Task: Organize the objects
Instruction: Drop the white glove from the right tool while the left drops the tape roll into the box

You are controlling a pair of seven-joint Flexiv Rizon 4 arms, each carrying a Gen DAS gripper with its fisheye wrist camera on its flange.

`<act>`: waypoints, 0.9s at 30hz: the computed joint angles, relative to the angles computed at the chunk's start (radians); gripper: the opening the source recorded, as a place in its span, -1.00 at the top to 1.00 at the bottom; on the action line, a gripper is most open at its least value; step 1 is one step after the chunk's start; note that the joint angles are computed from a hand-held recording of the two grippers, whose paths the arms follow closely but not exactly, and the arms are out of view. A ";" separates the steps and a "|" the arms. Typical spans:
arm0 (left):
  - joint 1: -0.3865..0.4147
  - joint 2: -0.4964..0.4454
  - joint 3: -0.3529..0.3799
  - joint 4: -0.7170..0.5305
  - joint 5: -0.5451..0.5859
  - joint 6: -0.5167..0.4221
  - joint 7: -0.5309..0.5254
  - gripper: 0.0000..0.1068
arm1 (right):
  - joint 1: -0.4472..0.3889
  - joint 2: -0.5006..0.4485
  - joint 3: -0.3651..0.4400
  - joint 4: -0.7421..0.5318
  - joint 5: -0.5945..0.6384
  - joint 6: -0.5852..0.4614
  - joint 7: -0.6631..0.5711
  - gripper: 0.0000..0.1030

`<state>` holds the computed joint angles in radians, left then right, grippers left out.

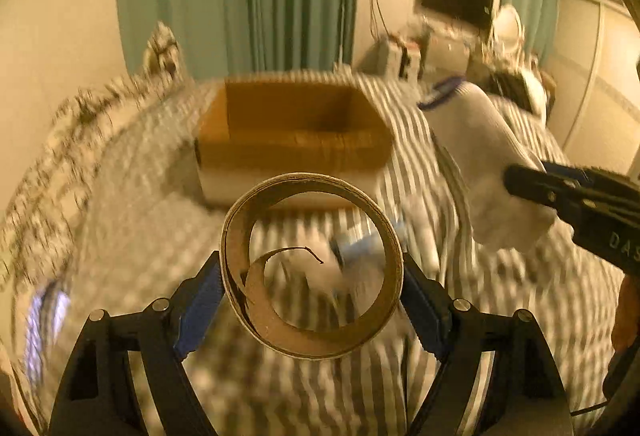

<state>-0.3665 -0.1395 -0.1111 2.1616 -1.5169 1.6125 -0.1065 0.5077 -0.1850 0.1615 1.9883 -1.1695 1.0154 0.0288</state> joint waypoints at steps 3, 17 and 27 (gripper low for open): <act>0.034 -0.027 0.001 -0.085 0.078 -0.016 -0.057 -0.59 | -0.004 -0.014 -0.013 -0.073 0.012 -0.010 -0.066 0.33; 0.047 -0.357 0.206 -0.498 0.737 -0.141 -0.601 -0.58 | -0.003 -0.289 -0.105 -0.479 0.297 0.073 -0.398 0.33; 0.116 -0.426 0.158 -0.558 0.888 -0.178 -0.708 -0.82 | 0.038 -0.417 -0.171 -0.592 0.511 0.127 -0.518 0.06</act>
<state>-0.2502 -0.5660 0.0472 1.6035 -0.6286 1.4347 -0.8146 0.5456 -0.6017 -0.0096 1.3965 -0.6581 1.1421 -0.4891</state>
